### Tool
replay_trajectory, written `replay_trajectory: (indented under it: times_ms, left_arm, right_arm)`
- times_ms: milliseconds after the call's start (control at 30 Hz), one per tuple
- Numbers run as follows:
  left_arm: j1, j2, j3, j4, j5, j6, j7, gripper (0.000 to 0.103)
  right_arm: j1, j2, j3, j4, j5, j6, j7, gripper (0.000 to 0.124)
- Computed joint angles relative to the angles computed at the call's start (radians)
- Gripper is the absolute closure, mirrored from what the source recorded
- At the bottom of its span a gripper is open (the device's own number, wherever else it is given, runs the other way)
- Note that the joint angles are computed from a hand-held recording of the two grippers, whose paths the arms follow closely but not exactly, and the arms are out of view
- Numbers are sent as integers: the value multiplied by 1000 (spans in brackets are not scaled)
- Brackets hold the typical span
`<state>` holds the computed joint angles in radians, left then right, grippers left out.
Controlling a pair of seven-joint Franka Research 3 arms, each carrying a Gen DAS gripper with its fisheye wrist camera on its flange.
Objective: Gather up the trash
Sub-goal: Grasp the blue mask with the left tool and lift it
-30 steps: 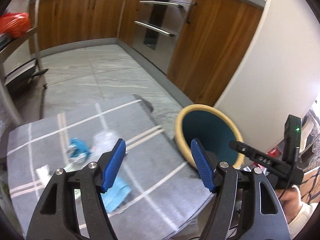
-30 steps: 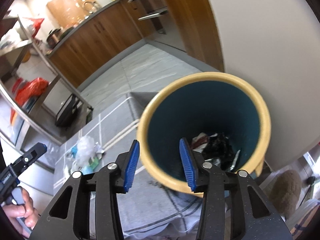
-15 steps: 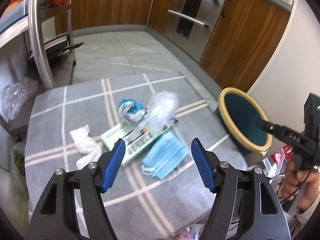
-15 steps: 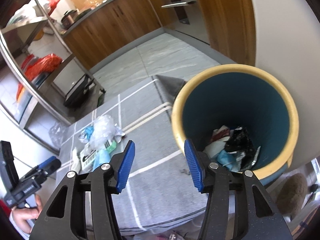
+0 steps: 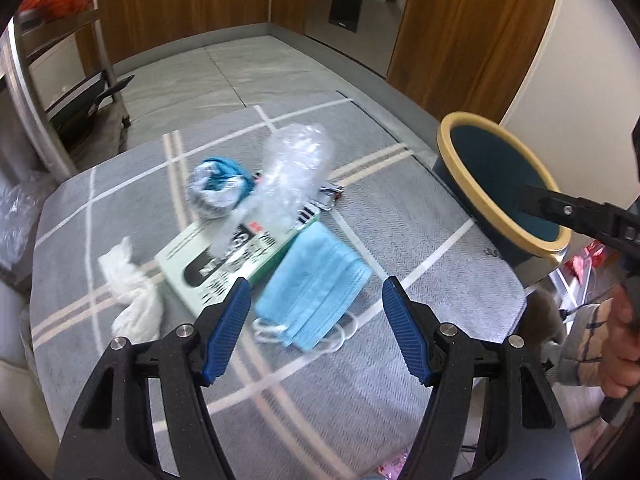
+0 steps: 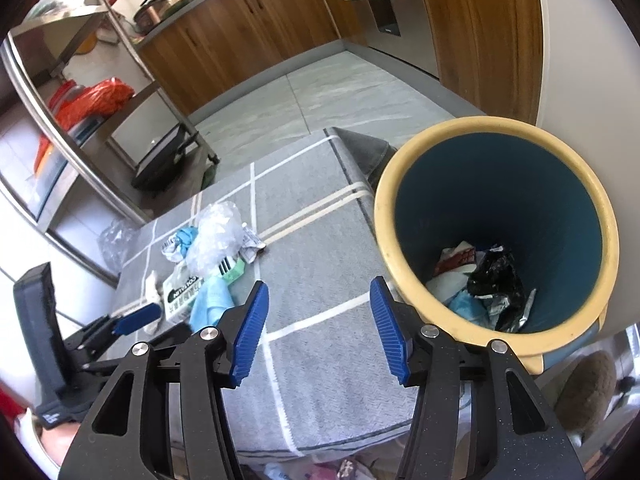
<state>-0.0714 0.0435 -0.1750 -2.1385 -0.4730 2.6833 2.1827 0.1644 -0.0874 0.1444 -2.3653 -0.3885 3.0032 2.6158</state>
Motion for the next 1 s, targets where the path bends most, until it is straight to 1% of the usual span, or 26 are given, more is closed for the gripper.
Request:
replay_trajectory:
  times_ms: [133, 267, 300, 333, 367, 400, 433, 500, 533, 633, 700, 767, 900, 1000]
  left_arm:
    - [-12, 41, -10, 21, 88, 27, -65, 36]
    - [-18, 91, -16, 53, 208, 32, -177, 37]
    - [-15, 98, -19, 59, 224, 30, -192, 42]
    - [-13, 106, -21, 64, 242, 25, -210, 54]
    - [-8, 115, -23, 75, 252, 8, -227, 61]
    - [2, 120, -29, 85, 238, -13, -228, 77]
    - [9, 121, -32, 90, 233, -28, -234, 87]
    - [25, 109, -37, 87, 210, -38, -226, 93]
    - [32, 101, -38, 85, 193, -43, -219, 95]
    - [59, 62, -36, 76, 92, -86, -162, 96]
    - [63, 38, -23, 69, 46, -106, -137, 96]
    - [67, 10, -6, 63, -2, -128, -113, 96]
    - [70, -27, 32, 60, -65, -129, -106, 96]
    - [75, -32, 55, 76, -106, -127, -127, 96]
  right_arm:
    - [-1, -3, -4, -9, 14, 0, -7, 69]
    - [0, -3, -4, -12, 27, -7, -17, 69]
    - [2, -1, -4, -12, 31, -7, -22, 69]
    - [3, 1, -4, -10, 34, -9, -27, 69]
    - [5, 3, -5, -9, 37, -10, -31, 69]
    - [7, 6, -7, -7, 42, -9, -35, 69]
    - [10, 9, -8, -6, 46, -7, -39, 69]
    - [15, 18, -12, 0, 53, -4, -46, 69]
    - [20, 23, -14, 4, 60, -2, -53, 69]
    - [39, 44, -22, 24, 85, 3, -81, 69]
    - [56, 60, -30, 39, 110, 7, -110, 69]
    - [78, 84, -39, 61, 167, 14, -169, 69]
    - [119, 131, -52, 126, 251, 3, -278, 69]
    - [142, 177, -58, 187, 327, 1, -361, 64]
